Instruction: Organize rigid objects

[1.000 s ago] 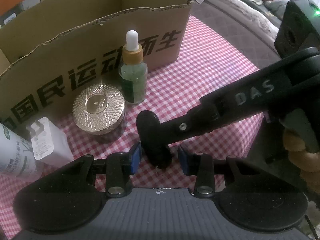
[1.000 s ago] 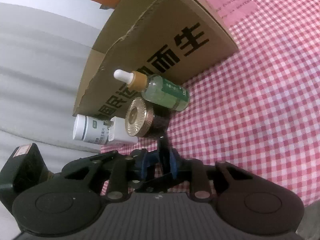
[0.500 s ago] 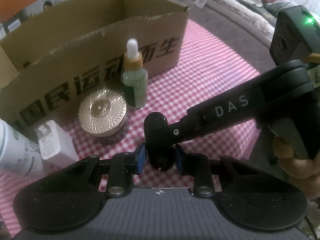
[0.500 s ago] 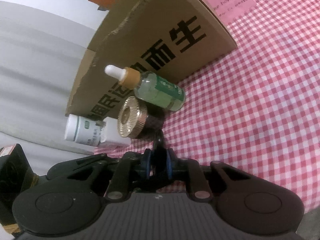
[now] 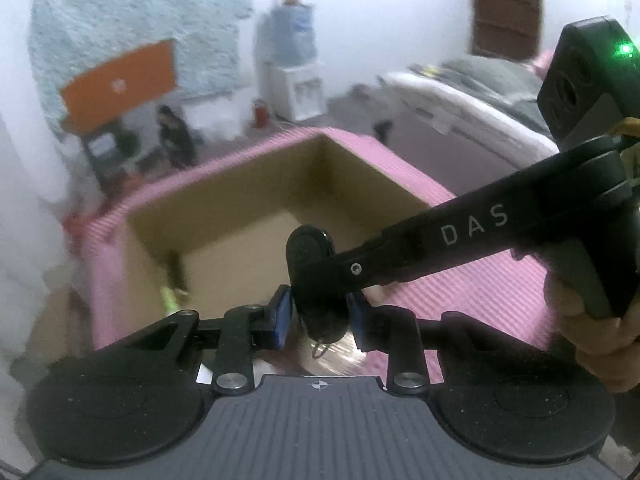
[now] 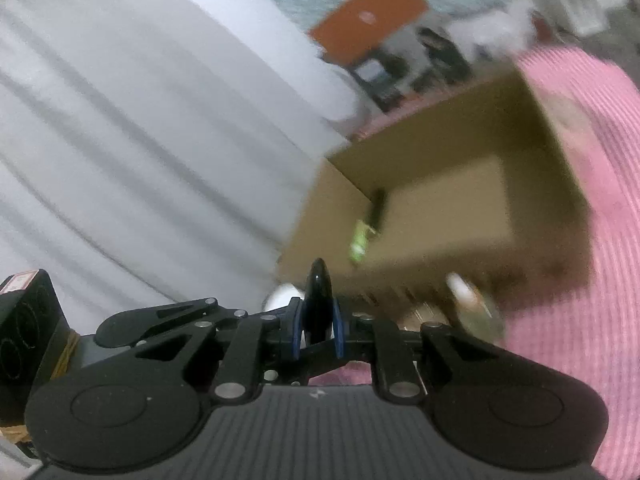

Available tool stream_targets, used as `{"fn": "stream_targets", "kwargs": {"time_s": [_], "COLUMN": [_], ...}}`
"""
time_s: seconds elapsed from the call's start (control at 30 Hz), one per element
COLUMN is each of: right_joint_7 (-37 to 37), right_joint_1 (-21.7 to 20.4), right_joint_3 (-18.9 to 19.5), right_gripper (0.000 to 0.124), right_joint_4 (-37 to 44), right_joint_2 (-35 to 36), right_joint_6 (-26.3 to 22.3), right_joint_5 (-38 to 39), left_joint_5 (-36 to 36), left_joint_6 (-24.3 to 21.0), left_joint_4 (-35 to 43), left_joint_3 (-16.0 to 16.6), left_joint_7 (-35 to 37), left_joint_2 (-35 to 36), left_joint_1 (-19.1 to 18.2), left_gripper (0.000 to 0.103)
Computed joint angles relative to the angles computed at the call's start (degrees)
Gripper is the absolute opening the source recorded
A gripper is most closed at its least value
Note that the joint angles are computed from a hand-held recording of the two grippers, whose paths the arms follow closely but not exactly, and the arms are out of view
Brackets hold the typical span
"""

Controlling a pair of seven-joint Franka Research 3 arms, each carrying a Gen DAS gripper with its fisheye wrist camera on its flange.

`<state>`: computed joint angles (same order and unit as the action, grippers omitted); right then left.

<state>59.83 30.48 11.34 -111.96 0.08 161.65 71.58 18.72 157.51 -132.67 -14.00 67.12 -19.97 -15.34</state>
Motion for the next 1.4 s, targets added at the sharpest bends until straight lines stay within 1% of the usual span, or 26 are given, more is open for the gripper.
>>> {"fn": "stream_targets", "kwargs": {"time_s": [0.07, 0.17, 0.33, 0.37, 0.47, 0.53, 0.6, 0.67, 0.8, 0.87, 1.0, 1.07, 1.1, 1.17, 1.2, 1.3, 1.4], "right_joint_7": [2.8, 10.1, 26.0, 28.1, 34.3, 37.5, 39.8, 40.7, 41.3, 40.7, 36.9, 34.2, 32.8, 28.8, 26.9, 19.8, 13.3], "right_joint_1": [-0.5, -1.8, -3.2, -3.4, -3.4, -3.3, -2.9, -3.0, -3.2, -3.6, -5.3, -6.1, -6.6, -7.3, -7.5, -7.9, -7.0], "right_joint_3": [-0.3, -0.3, -0.7, -0.6, -0.4, -0.2, -0.1, 0.4, 1.3, 1.7, 2.8, 3.3, 3.5, 3.9, 4.0, 4.2, 2.9], "right_gripper": [0.017, 0.017, 0.017, 0.017, 0.017, 0.019, 0.02, 0.02, 0.02, 0.02, 0.02, 0.02, 0.02, 0.02, 0.021, 0.029, 0.031], "right_joint_4": [5.7, 15.8, 34.0, 36.1, 44.2, 50.1, 54.3, 55.2, 56.7, 54.3, 44.3, 38.8, 35.8, 29.3, 26.4, 16.5, 7.5], "right_joint_2": [4.3, 12.4, 26.7, 28.3, 34.2, 38.1, 40.9, 41.6, 42.9, 41.4, 34.8, 30.9, 28.6, 23.3, 20.9, 12.2, 4.2], "right_joint_6": [-2.7, -8.4, -21.0, -23.1, -29.0, -32.8, -35.0, -35.6, -35.4, -33.9, -28.5, -25.4, -23.8, -20.3, -18.8, -13.9, -10.8], "right_joint_5": [-4.2, -11.9, -25.3, -27.2, -32.9, -36.0, -38.3, -39.0, -39.1, -38.5, -35.4, -33.3, -32.0, -29.3, -27.8, -21.8, -15.6], "left_joint_5": [1.0, 0.1, -3.6, -4.2, -4.9, -4.9, -3.8, -3.0, -2.5, -2.7, -3.9, -4.3, -4.5, -4.7, -4.6, -5.7, -10.0], "left_joint_6": [-1.6, -5.1, -12.0, -13.2, -15.6, -16.3, -15.9, -15.7, -14.8, -14.5, -12.0, -10.1, -9.1, -7.0, -5.9, -3.7, -1.0], "left_joint_4": [2.5, 6.8, 13.0, 13.9, 15.3, 15.4, 14.6, 14.7, 14.4, 14.4, 12.6, 10.8, 9.8, 7.8, 6.8, 3.7, 0.2], "left_joint_3": [0.2, 1.4, 2.8, 2.9, 2.9, 2.9, 2.8, 2.7, 2.7, 2.8, 3.0, 3.0, 3.1, 3.0, 3.0, 3.2, 4.9], "left_joint_7": [-0.4, 0.8, 4.4, 4.8, 5.6, 5.6, 5.1, 4.4, 3.7, 3.6, 3.2, 2.4, 2.0, 1.3, 0.8, 0.8, 3.6], "left_joint_2": [1.8, 6.0, 13.0, 14.1, 15.8, 15.7, 15.2, 15.1, 14.9, 14.8, 12.7, 10.8, 9.8, 7.6, 6.5, 3.3, 0.4], "left_joint_1": [1.5, 2.4, 3.3, 3.5, 4.1, 4.4, 4.7, 4.8, 5.0, 5.1, 5.2, 5.1, 5.1, 4.9, 4.9, 3.9, 1.1], "left_gripper": [0.03, 0.03, 0.03, 0.03, 0.031, 0.032, 0.035, 0.041, 0.043, 0.045, 0.051, 0.057, 0.059, 0.067, 0.068, 0.07, 0.07]}}
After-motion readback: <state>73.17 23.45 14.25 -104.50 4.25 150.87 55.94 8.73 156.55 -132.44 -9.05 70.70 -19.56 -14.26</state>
